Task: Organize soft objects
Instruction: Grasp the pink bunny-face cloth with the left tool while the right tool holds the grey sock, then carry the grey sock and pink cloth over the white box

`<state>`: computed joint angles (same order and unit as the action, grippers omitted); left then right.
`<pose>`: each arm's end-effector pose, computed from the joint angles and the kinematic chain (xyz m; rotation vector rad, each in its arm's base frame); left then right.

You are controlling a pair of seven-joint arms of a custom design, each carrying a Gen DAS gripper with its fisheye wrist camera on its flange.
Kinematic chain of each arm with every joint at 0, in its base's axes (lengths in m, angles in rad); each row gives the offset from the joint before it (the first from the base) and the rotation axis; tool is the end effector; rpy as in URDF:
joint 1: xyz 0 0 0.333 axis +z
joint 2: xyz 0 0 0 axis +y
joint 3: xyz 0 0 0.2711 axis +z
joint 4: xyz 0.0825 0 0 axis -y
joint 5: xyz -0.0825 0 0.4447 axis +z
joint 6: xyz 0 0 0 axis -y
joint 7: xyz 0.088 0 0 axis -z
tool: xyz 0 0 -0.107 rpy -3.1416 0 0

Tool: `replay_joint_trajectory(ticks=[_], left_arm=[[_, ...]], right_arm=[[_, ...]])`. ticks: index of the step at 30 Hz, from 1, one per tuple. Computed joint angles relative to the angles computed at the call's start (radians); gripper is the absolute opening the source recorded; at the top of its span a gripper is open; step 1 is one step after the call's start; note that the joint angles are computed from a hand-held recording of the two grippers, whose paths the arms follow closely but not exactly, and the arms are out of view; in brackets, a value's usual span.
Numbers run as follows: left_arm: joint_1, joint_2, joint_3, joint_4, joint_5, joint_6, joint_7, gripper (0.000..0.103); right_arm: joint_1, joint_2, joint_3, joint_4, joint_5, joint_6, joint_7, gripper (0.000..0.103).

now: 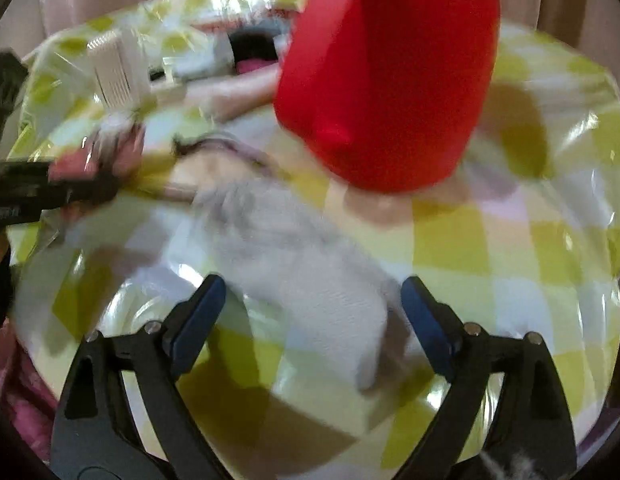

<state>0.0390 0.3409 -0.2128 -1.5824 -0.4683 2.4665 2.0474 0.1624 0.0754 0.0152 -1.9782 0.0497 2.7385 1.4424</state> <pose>0.7357 -0.1114 0.4435 -1.6343 2.2886 -0.9926 0.6605 0.1164 0.4365 -2.0329 1.5519 -0.5943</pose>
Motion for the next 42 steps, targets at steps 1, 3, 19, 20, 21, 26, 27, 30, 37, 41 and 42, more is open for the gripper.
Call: replay_joint_trajectory(ticks=[1,3,19,20,21,26,27,30,37,41,42], left_arm=[[0.011,-0.025,-0.003,-0.032,-0.018,0.002,0.018,0.047],[0.023,-0.066,0.003,-0.083,-0.048,0.007,0.026,0.048],[-0.044,-0.098,0.055,-0.169,0.148,0.175,-0.120,0.041],[-0.039,-0.103,0.051,-0.171,0.147,0.165,-0.126,0.041],[-0.035,-0.110,0.049,-0.175,0.145,0.151,-0.135,0.041],[-0.041,-0.176,0.054,-0.236,0.178,0.131,-0.187,0.041],[-0.044,-0.192,0.055,-0.255,0.184,0.137,-0.193,0.041],[-0.049,-0.238,0.053,-0.305,0.162,0.148,-0.172,0.041],[-0.073,-0.312,0.061,-0.376,0.125,0.190,-0.123,0.041],[-0.085,-0.347,0.069,-0.403,0.102,0.210,-0.097,0.041],[-0.088,-0.354,0.070,-0.408,0.097,0.212,-0.092,0.041]], right_arm=[[-0.002,0.003,0.003,0.002,0.022,-0.001,-0.019,0.091],[-0.005,-0.011,0.004,-0.018,0.048,0.027,-0.025,0.046],[0.050,-0.250,-0.037,-0.223,0.397,0.027,-0.216,0.016],[0.057,-0.251,-0.039,-0.222,0.407,0.025,-0.224,0.016],[0.066,-0.255,-0.041,-0.223,0.421,0.022,-0.239,0.016],[0.092,-0.268,-0.040,-0.223,0.452,0.030,-0.276,0.016],[0.094,-0.271,-0.038,-0.225,0.450,0.033,-0.278,0.016],[0.104,-0.293,-0.036,-0.237,0.443,0.042,-0.285,0.016],[0.112,-0.366,-0.041,-0.286,0.392,0.080,-0.256,0.016],[0.111,-0.413,-0.045,-0.317,0.352,0.095,-0.230,0.016],[0.111,-0.427,-0.047,-0.327,0.342,0.098,-0.224,0.016]])
